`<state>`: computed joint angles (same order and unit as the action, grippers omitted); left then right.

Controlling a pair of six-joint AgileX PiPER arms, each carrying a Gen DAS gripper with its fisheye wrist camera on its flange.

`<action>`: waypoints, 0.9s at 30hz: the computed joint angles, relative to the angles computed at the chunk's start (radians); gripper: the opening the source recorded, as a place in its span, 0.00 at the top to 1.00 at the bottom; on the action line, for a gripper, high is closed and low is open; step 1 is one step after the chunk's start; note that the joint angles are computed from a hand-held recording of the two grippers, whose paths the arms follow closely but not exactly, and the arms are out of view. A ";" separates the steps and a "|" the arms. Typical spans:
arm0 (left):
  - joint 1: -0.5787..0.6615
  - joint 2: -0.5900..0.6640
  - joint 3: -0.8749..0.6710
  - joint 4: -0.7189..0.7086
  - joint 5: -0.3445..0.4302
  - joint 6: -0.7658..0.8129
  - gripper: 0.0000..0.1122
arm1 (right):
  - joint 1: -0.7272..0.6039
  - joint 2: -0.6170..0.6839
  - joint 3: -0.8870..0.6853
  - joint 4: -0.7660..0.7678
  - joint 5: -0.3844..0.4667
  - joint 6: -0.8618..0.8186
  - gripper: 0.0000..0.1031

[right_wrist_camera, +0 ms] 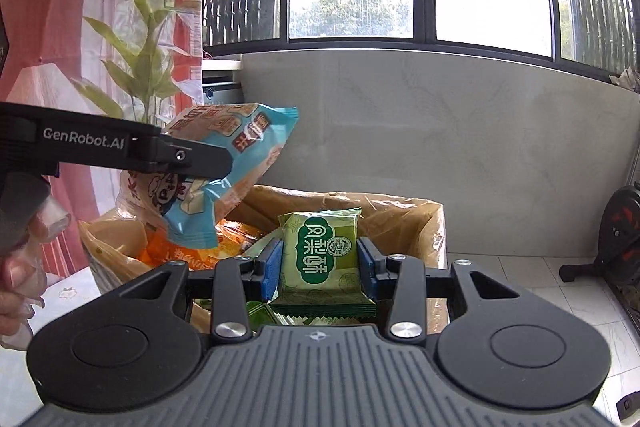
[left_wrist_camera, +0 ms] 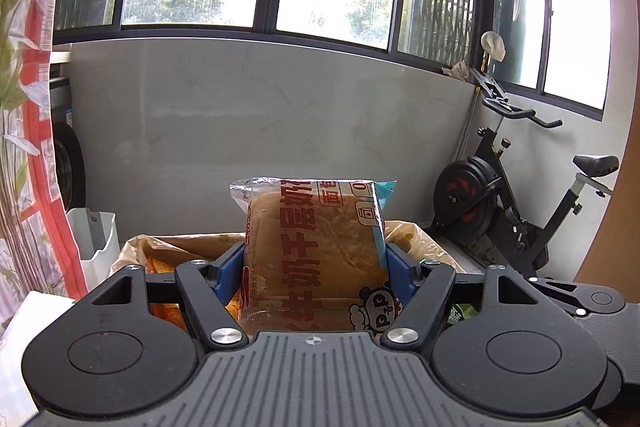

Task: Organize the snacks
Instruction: 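Lift both snacks over the box and release them inside, then lift both open tools out of the box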

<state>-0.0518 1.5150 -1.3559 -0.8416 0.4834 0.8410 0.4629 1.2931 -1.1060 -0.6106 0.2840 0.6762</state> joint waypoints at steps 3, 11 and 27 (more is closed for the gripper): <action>-0.027 0.070 -0.042 -0.033 -0.007 0.022 0.34 | 0.000 0.031 -0.008 -0.046 0.027 0.046 0.60; -0.029 0.094 -0.059 -0.057 0.005 0.059 0.33 | -0.029 0.023 0.020 0.014 0.021 0.028 0.55; 0.283 -0.112 0.156 -0.259 0.203 0.355 0.33 | 0.189 -0.227 0.272 -0.684 0.121 0.802 0.55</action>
<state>0.2313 1.4025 -1.2000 -1.1008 0.6867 1.1964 0.6520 1.0665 -0.8345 -1.2946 0.4052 1.4784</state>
